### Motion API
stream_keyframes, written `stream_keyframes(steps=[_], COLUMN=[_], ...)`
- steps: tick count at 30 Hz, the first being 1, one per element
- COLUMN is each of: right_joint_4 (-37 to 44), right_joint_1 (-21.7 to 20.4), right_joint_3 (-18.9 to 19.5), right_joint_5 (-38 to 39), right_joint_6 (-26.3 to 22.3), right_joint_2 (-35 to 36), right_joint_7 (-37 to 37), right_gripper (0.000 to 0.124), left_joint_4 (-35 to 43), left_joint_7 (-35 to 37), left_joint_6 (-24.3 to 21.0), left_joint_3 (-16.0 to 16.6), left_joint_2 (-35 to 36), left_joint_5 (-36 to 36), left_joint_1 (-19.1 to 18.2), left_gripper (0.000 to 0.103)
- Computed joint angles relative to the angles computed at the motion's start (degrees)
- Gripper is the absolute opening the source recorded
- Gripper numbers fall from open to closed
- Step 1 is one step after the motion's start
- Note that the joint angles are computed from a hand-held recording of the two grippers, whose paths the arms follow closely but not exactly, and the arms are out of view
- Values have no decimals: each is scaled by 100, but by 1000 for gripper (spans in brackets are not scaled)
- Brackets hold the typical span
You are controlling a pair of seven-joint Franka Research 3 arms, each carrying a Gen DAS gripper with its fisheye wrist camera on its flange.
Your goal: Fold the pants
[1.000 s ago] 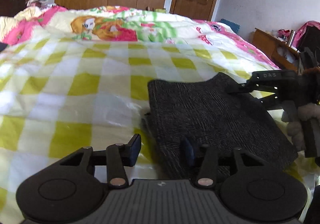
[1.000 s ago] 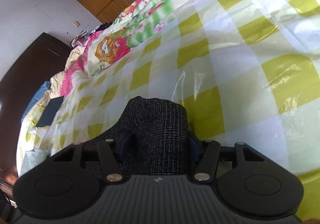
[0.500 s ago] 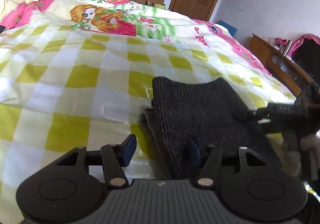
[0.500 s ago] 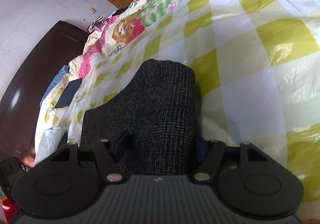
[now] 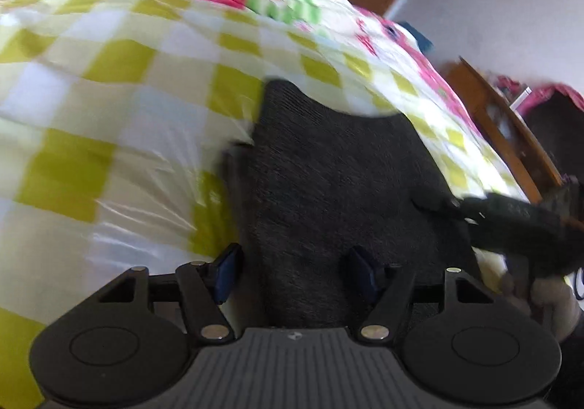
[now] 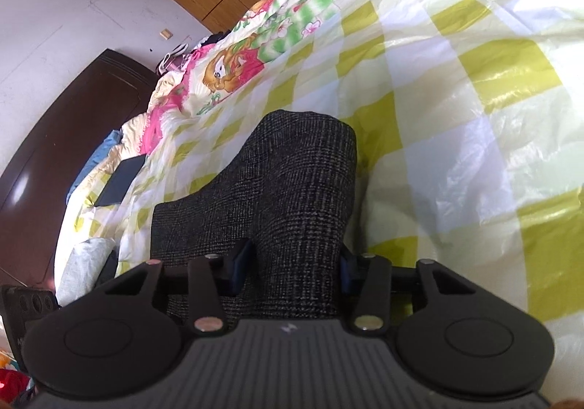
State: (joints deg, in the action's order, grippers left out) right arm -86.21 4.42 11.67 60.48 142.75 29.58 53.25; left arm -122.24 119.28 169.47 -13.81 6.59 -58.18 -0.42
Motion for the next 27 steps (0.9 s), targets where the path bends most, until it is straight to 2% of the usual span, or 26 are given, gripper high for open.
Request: stream_keyframes(steps=[2,5,9,13,17,21,24,27], right_joint_4=[-25,-171,-308,-441,-507,-258,-19,149], right_joint_1=[-64,-172,-216,-362,-530,-698,-779,-768], right_joint_3=[-14,-72,-294,-484,-689,-845,-926,-1020], right_joint_5=[55,132,-79,-265,-561,-976,-1387,-1888], right_joint_6=[-50,-46,86,294,416,346,244,212], right_joint_2=[-37,-198,-372,-545,-650,-506,-355,-259], right_joint_7=[50,-54,59,132,313,598,824,1082], right_gripper=[39,37,36,36,36,37,41,45], left_joint_4=[-51,82,477,1235,2091,2824,3025,3027], left_joint_7=[-865,-866,-1140,-1326,-1646,-2031,-2216,-2366], left_joint_6=[235,212,61,-131,-351,-559,-641,-525], left_joint_3=[138,-101,-216,-506,-696,-787,-885,-983], left_joint_2=[28,71,348,939,1581,2078,2205,2255], left_joint_5=[1049,968,1614,2113,2885,3632,4051,4317], left_joint_1=[-246,-111,-210,-194,-353,-570,-671,-732], left_gripper=[78,73,72,71,71,71,71,72])
